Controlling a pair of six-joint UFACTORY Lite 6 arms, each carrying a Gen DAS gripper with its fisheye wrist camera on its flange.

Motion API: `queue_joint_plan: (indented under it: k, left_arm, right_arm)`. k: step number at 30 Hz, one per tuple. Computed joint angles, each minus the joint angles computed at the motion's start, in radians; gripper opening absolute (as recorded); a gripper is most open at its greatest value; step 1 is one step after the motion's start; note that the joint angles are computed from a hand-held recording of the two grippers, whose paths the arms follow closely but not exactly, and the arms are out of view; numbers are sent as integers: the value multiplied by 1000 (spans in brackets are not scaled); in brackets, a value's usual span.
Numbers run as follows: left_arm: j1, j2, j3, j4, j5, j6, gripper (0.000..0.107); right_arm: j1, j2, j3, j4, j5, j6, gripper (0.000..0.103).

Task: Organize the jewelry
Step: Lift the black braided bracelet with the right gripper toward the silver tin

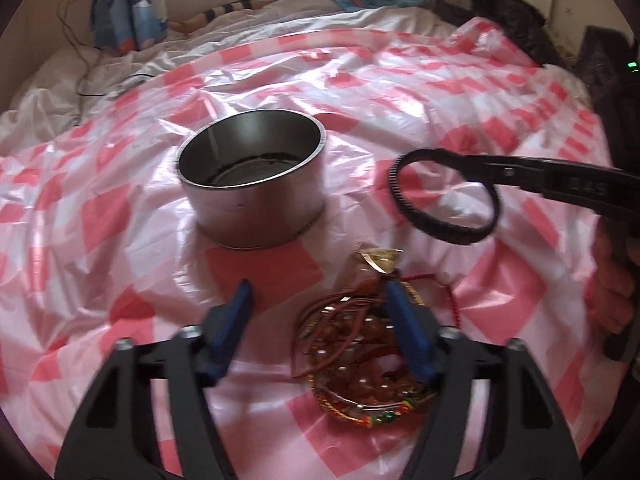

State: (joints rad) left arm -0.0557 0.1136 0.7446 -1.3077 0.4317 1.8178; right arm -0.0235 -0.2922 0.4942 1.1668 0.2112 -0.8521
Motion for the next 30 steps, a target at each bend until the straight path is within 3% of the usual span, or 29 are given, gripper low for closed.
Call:
queue_joint_plan:
  k: [2,5,15,27,30]
  left_arm:
    - [53,32,33,47,103,-31,27]
    - [81,29,41,41,116,-36,3]
    - [274,103,196,107,431,-182,1]
    - [317,60,241,152,518,-244,1]
    - [301,47,273,165,511,-270,1]
  right_arm:
    - [-11,16,5,32,10,-31,11]
    - [-25,24,2,88,26,-83,11]
    - [-44,41,-7,192,46,-192,11]
    - [-18,-23,-11,311,70,-289,11]
    - [20,-77,-17,363,33,-342,11]
